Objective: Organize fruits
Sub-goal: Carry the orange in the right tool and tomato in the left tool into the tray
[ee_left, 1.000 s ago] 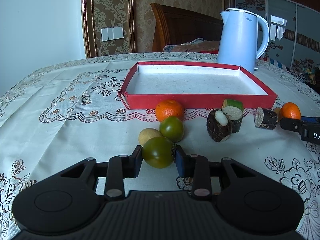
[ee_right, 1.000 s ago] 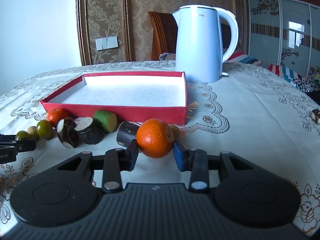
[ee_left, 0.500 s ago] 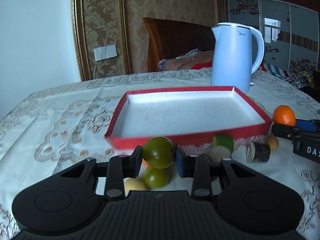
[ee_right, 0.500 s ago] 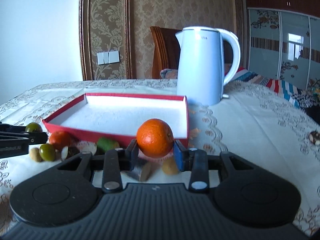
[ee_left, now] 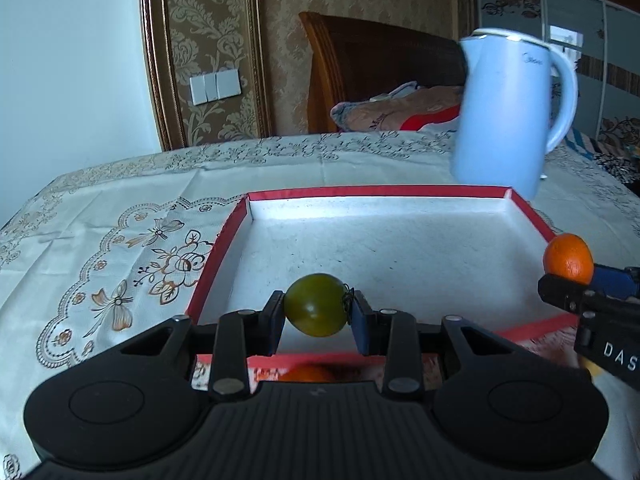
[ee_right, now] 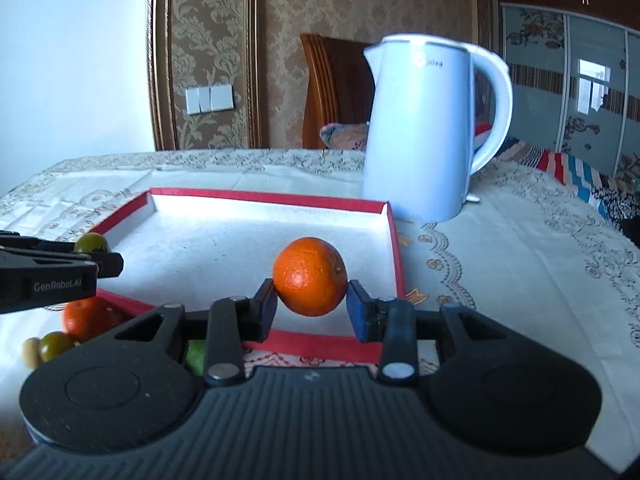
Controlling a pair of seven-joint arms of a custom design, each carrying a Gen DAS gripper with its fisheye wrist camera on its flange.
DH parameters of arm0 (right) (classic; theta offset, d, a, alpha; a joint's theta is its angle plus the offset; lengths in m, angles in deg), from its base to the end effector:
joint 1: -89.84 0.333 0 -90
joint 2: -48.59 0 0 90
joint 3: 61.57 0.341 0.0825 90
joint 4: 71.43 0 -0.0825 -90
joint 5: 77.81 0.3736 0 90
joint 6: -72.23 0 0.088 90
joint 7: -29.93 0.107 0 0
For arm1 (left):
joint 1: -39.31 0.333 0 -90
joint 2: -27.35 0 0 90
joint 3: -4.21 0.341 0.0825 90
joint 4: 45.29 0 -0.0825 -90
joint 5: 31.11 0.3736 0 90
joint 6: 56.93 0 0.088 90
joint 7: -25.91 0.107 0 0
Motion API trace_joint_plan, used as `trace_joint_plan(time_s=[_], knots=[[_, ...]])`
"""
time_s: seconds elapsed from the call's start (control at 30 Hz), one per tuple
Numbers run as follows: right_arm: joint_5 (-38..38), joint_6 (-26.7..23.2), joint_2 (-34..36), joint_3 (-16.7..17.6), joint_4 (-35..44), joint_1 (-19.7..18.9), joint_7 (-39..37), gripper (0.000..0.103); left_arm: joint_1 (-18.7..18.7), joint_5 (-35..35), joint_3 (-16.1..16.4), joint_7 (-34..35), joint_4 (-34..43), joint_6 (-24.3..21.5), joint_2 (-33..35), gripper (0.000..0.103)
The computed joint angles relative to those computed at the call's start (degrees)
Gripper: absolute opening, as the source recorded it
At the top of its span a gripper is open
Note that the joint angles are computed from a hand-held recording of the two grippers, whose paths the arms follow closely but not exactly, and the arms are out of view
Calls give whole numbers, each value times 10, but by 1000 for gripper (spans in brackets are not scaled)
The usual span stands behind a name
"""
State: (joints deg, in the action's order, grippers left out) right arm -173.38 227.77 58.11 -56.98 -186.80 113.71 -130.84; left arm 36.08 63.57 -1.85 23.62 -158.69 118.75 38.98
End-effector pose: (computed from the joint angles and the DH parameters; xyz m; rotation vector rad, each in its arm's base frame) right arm 0.5107 0.3151 0.4310 -1.5965 1.5593 -0.9209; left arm 0.5719 -0.1705 0.4354 -1.5119 1.7599 -0.8679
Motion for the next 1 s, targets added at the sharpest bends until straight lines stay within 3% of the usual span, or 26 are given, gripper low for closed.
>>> trace_joint_plan(time_s=[0.13,0.5,0.63,0.87,1.0], knots=[[39,8,33,-7,35,-2,-37,36,-11,-116,7,104,16,-12,29,33],[131,22,91,-41,98,14,-118,36,-59,-269,45,233,50,-31,73,33],[168,31,106,-57,114,23,-145,36,-78,-307,61,269,62,-37,87,33],[228,41,123,-78,127,37,-196,36,-120,-321,111,268,68,-22,94,34],[241,41,128,-90,132,49,-213,36,-129,-322,120,269,67,-22,94,36]])
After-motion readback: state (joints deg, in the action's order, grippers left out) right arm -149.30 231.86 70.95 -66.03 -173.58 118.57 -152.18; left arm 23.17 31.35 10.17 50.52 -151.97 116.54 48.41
